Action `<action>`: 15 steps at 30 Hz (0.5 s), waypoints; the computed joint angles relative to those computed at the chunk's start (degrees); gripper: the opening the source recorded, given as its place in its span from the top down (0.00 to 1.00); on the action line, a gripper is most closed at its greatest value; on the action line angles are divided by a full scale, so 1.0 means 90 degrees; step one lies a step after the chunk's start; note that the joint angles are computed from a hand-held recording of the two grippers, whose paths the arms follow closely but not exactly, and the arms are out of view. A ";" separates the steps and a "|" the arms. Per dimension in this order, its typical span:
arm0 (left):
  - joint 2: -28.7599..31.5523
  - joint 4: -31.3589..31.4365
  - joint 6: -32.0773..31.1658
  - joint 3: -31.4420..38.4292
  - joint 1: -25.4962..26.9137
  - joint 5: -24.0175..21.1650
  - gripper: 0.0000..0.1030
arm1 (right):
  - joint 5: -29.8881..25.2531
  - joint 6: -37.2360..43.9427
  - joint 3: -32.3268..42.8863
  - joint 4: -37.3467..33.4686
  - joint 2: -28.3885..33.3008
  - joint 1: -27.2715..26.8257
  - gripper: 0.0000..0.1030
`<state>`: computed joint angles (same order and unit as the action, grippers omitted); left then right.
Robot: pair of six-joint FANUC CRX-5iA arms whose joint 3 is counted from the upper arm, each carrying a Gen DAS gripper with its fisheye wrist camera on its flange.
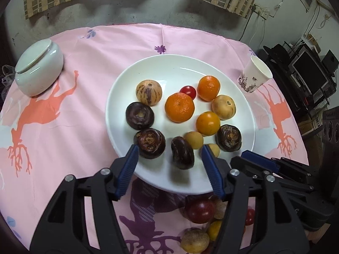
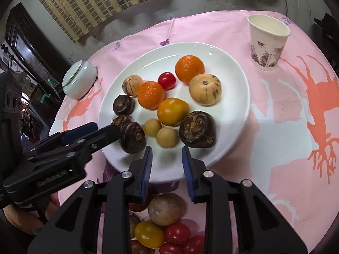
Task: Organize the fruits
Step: 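Carry the mangosteen and small yellow fruit onto the white plate and open both grippers, then move both open grippers back toward the fruit cluster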
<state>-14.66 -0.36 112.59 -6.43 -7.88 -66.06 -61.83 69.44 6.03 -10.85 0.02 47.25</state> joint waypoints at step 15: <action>-0.1177 0.0060 0.0944 -0.0801 0.0000 -0.0961 0.16 | -0.0397 -0.1120 -0.1362 0.0083 -0.1499 -0.0063 0.35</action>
<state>-25.26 0.18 121.09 -13.64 -7.87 -74.71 -65.40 59.36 -6.22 -10.11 -13.47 46.69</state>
